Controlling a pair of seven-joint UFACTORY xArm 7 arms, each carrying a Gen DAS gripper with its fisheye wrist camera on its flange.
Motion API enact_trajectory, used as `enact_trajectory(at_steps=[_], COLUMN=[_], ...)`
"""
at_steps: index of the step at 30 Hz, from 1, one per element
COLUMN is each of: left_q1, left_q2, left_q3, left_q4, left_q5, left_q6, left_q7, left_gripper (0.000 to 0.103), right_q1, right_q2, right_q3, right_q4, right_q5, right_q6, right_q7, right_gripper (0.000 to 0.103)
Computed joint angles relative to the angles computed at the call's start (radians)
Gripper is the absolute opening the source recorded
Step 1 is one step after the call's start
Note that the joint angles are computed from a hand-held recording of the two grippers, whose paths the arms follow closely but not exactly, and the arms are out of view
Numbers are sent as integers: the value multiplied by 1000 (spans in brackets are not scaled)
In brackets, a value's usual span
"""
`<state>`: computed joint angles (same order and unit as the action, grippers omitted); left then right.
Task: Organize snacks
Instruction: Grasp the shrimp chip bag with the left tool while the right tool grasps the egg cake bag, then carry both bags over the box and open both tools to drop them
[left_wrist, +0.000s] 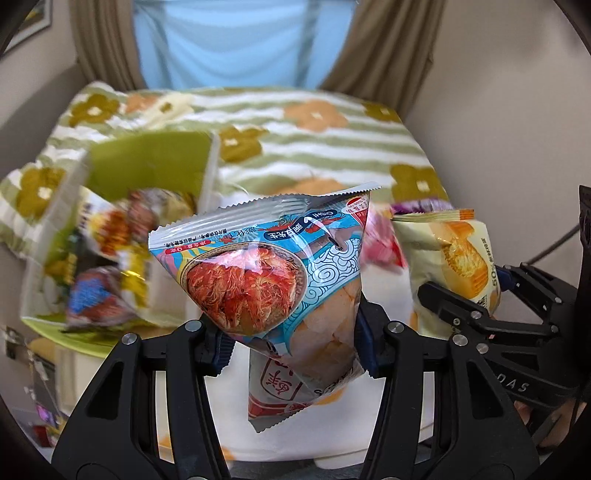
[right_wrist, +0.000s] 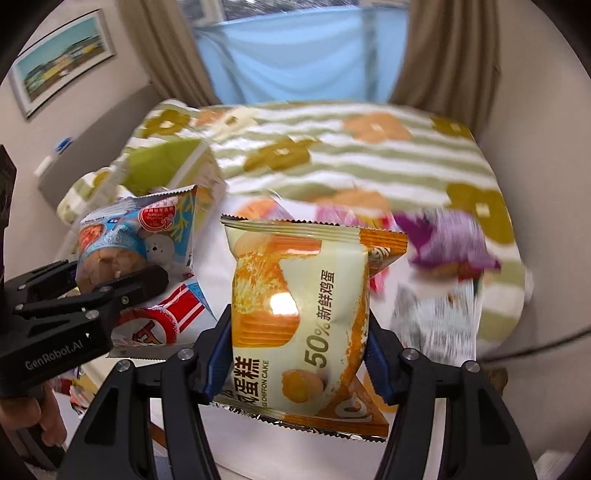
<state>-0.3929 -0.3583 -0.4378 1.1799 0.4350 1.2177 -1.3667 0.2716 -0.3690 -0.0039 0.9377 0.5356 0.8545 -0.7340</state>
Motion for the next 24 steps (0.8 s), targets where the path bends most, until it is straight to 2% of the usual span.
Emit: enact_trajectory(at_steps=[5,11,18,21,24], left_q1=[32,105,184,209,229], left_q2=[-129,-303,-428,-428,-393], left_q3=[36,136,330,424,485], left_q4=[-42,-147,-273,-308,-323], left_q5=[-6,-25,-55,-86,-121], left_q6=[47,38,-60,-128,-177], left_q7=[57,224,469,580,682], left_gripper=[49,50,50,50,50], right_q1=[49,106,167,196,222], right_q2=[25,109,303,381,439], right_q3=[19,96,214,246,260], right_q4=[76,182,372,446,500], right_q5=[61,86,-50,-142,-225], right_q6=[-5,-71,-145,-165,-171], right_q7=[-26,33,257,373,484], right_gripper=[58,58,58,58,58])
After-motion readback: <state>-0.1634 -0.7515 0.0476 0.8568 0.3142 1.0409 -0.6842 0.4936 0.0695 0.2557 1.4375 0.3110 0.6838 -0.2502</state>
